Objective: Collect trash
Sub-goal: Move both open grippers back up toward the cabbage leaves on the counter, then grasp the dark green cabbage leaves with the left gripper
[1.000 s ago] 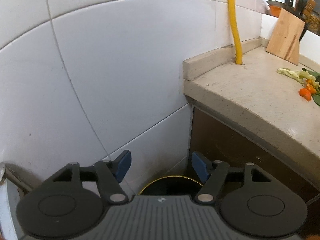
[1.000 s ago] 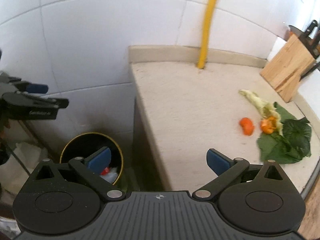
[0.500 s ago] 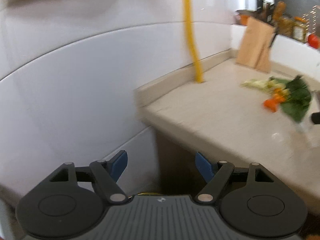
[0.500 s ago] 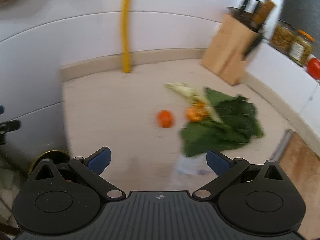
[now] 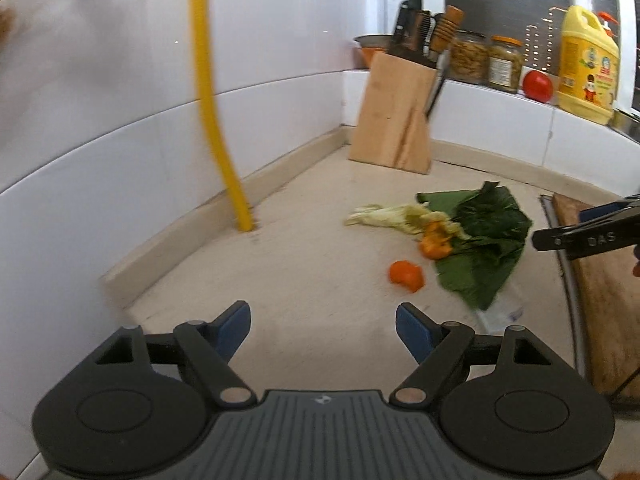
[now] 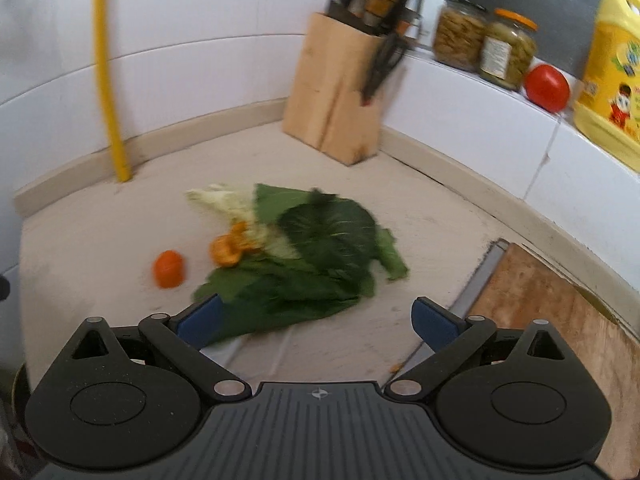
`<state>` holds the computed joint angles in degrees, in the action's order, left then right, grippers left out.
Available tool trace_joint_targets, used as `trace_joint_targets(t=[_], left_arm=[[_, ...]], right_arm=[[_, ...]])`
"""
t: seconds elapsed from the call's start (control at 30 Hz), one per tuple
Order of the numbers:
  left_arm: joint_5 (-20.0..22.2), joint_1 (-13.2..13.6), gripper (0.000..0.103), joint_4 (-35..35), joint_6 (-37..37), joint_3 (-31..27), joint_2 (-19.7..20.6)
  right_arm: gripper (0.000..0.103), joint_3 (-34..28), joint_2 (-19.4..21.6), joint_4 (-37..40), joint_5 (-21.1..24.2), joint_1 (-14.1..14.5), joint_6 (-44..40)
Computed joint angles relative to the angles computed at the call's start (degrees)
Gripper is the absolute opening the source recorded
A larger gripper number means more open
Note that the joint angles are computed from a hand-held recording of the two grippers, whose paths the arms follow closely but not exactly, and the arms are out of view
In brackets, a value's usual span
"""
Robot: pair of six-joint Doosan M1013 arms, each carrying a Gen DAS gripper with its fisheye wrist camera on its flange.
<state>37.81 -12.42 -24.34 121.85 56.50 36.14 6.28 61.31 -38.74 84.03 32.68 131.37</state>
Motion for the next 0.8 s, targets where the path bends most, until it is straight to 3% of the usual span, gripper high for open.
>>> trace_joint_targets(t=[0.1, 0.23, 0.43, 0.6, 0.8], left_arm=[[2.4, -0.4, 0.075, -1.9, 1.0, -2.4, 1.3], [5.7, -1.0, 0.075, -6.3, 3.5, -5.6, 3.1], [14.0, -2.8, 0.075, -13.2, 5.7, -13.7, 7.6], [18.8, -5.2, 0.075, -12.5, 4.0, -21.8, 12.2], [25.7, -7.5, 0.075, -6.5, -3.3, -37.6, 20.9]], right_arm=[[0.094, 7.8, -3.7, 1.0, -4.0, -1.1, 3.7], [0.094, 11.7, -5.6, 0.9, -6.1, -2.2, 5.4], [0.094, 15.8, -8.0, -1.1, -8.2, -3.7, 8.2], [0.094, 22.3, -11.5, -1.7, -11.9, -4.9, 13.9], [0.094, 26.8, -13.8, -2.4, -14.5, -5.9, 17.3]])
